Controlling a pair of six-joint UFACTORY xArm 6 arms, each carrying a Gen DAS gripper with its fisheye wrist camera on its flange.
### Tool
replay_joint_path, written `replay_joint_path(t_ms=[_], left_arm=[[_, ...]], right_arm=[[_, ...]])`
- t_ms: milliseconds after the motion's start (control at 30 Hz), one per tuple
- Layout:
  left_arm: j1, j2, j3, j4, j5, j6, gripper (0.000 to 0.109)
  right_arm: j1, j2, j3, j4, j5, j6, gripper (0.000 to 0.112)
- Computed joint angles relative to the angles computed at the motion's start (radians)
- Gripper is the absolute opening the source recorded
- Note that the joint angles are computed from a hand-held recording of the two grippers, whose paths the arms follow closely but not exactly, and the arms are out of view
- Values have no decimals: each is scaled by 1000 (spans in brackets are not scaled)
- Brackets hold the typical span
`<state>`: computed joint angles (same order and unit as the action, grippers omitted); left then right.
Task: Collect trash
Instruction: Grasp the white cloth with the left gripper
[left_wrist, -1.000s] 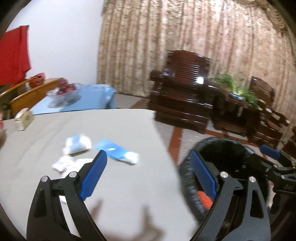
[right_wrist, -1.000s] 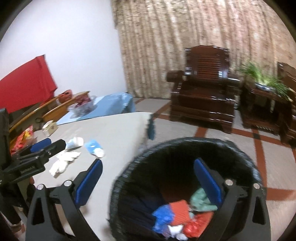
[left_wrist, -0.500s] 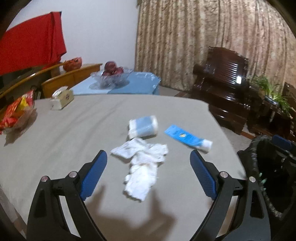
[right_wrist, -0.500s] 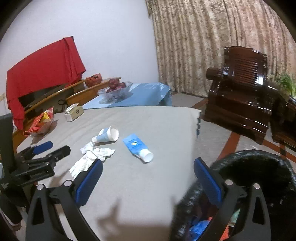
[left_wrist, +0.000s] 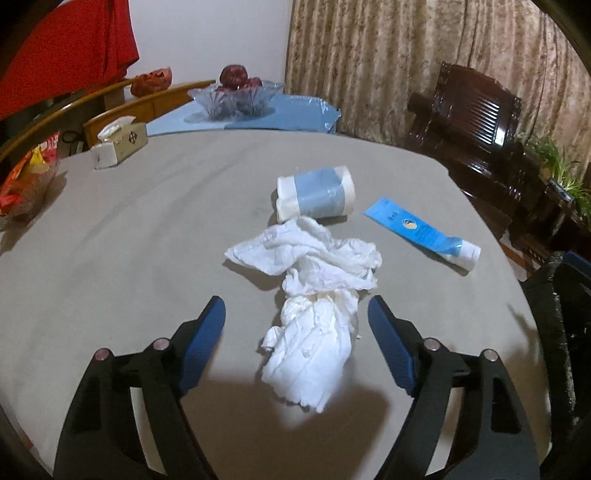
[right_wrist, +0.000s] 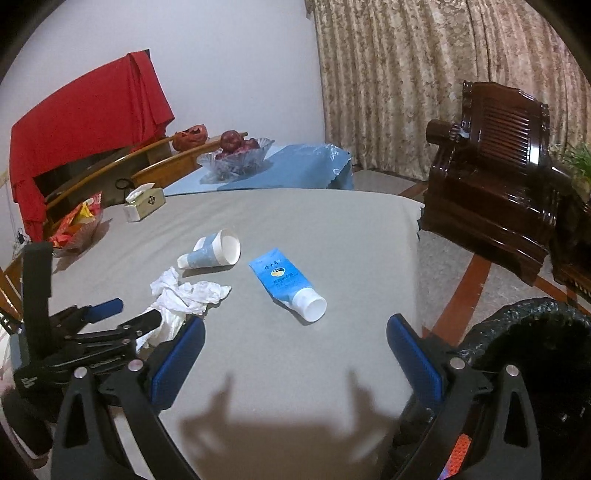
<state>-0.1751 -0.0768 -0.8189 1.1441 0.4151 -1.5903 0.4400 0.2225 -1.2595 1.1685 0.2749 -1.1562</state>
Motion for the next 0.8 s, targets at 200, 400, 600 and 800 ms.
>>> replay_joint_path(t_ms=[200, 400, 600, 800], left_arm=[[18, 64, -30, -127, -62, 118, 53], [21, 72, -33, -125, -96, 133, 26], [-4, 11, -2, -64, -101, 85, 24], [-23, -83, 60, -35, -82, 53, 24]], right_arm=[[-4, 23, -19, -16, 6, 21, 97], [-2, 28, -25, -14, 9, 25, 97], [4, 26, -25, -1, 1, 8, 97], [13, 15, -19, 15, 0, -4, 97]])
